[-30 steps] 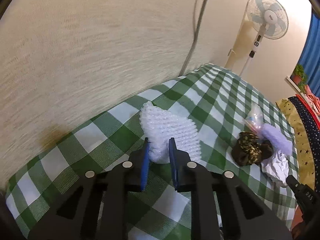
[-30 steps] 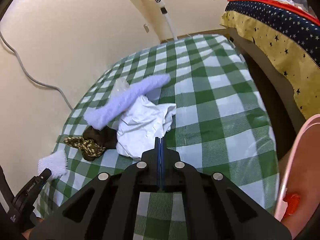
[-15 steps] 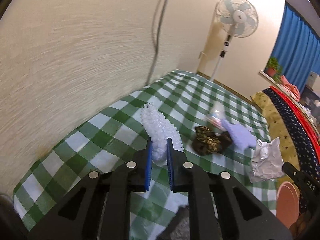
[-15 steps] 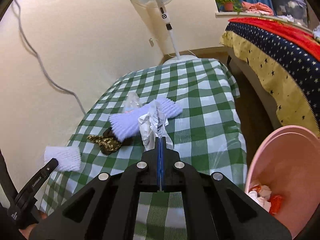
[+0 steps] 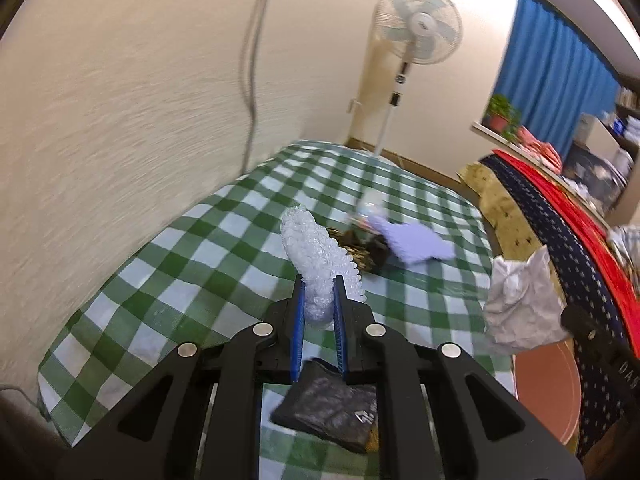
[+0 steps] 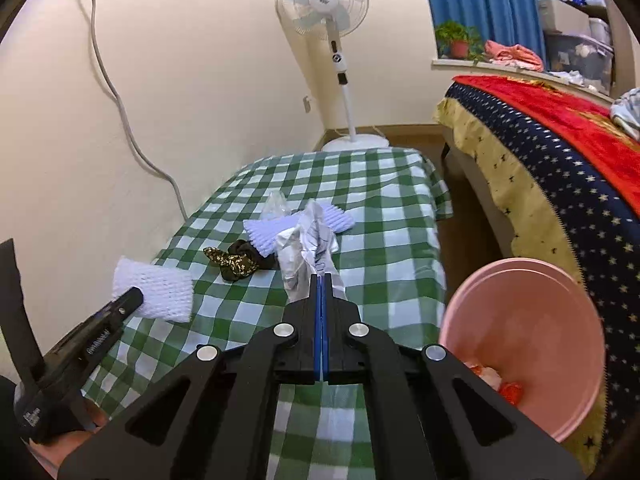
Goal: Collect trash
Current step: 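Carry mesh net and tissue over the pink bin and open both tools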
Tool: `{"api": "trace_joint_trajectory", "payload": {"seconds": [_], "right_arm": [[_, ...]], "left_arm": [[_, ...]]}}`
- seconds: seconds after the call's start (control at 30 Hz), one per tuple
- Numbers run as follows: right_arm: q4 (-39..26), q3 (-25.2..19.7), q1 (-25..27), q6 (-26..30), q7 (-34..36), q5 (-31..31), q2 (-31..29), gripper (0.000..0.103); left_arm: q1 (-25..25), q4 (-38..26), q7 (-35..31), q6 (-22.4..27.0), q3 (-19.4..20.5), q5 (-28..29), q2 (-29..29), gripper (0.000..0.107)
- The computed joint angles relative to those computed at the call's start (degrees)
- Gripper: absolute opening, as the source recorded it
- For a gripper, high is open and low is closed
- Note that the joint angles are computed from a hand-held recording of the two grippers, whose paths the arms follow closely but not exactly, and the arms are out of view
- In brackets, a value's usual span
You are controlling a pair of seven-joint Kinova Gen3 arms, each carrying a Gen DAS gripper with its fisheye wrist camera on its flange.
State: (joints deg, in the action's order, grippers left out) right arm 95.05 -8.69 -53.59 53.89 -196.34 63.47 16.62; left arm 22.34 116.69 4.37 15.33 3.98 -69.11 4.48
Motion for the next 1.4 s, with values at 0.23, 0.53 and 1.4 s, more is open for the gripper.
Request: {"api": "trace_joint_trajectory", "payload": {"seconds": [0.23, 0.53, 1.4], "right_arm": [[2.2, -2.6, -2.4, 7.6, -3.0, 1.2, -4.1, 0.000], [5.1, -7.3, -2.4, 16.4, -4.4, -1.2, -8.6, 0.000], [13.3, -13.8, 1.9, 27.2, -13.1, -3.5, -15.4, 0.000]], "left_arm": [[-0.9, 0.6, -10.6, -1.9, 2.3, 7.9, -2.5, 0.013], [-0.9, 1.3, -14.4, -2.7, 6.6, 7.8, -4.3, 0.013], [7.8, 0.1, -5.4, -6.2, 5.4, -7.5, -1.2, 0.013]]}}
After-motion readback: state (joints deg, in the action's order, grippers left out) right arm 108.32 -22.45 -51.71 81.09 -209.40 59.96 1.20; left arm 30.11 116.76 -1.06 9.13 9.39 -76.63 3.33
